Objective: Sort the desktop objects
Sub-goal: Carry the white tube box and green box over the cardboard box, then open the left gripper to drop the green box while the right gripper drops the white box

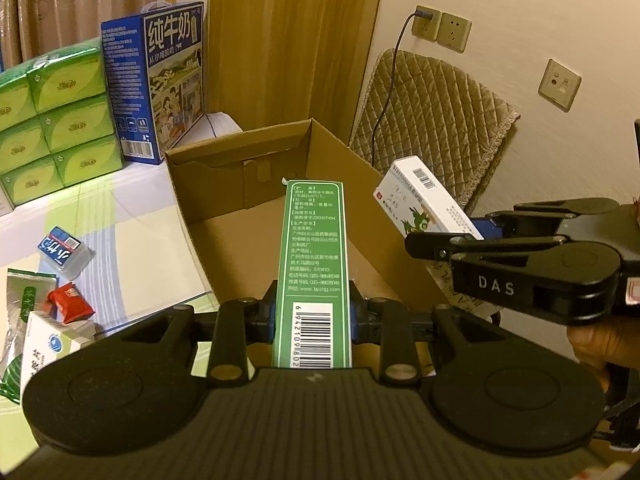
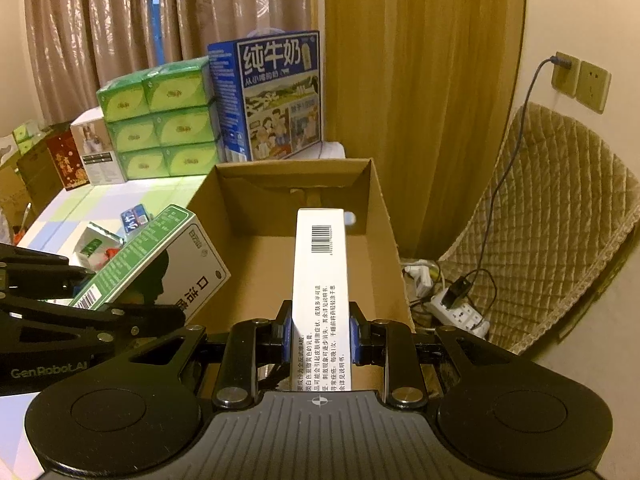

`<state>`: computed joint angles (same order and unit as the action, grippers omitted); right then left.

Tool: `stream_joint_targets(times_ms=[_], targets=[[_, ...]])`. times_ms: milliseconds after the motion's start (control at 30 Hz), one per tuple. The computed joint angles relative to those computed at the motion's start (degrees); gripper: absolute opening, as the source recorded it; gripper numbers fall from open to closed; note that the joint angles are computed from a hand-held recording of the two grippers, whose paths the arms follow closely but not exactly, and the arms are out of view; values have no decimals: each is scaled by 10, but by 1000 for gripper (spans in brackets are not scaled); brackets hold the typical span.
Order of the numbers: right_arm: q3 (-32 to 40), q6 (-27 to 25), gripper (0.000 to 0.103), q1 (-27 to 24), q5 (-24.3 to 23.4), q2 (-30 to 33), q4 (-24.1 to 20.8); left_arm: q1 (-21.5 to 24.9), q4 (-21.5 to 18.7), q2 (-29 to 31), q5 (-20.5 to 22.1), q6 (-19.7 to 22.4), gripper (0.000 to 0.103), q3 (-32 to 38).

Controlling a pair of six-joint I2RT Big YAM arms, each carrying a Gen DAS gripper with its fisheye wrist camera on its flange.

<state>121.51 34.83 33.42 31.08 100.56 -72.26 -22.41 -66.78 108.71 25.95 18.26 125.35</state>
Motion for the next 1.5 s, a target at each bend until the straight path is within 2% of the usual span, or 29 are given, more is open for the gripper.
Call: stream_joint_targets(times_ms=[233, 333, 733, 833, 900, 933, 1000, 1067, 1500], targets=[[-4, -5, 23, -10, -11, 4, 5, -6, -2, 29, -6, -11, 26, 21], [-2, -6, 23, -11, -14, 6, 5, -9, 28, 25, -20, -12, 31, 7], [15, -3, 23, -6, -23, 19, 5, 7, 30, 17, -20, -18, 31, 1], [18, -3, 23, -9, -24, 23, 13, 10, 29, 14, -19, -19, 32, -2], [8, -8, 24, -11, -23, 19, 35, 12, 30, 12, -18, -21, 32, -4], [9, -6, 25, -13, -23, 19, 37, 13, 30, 12, -18, -22, 32, -5], [2, 4, 48, -14, -21, 14, 43, 14, 31, 12, -18, -22, 32, -5], [-9, 6, 54, -12, -15, 5, 52, 16, 31, 10, -18, -22, 33, -8], [-59, 48, 58, 19, 12, -51, 33, 33, 44, -29, -11, -21, 41, -55]])
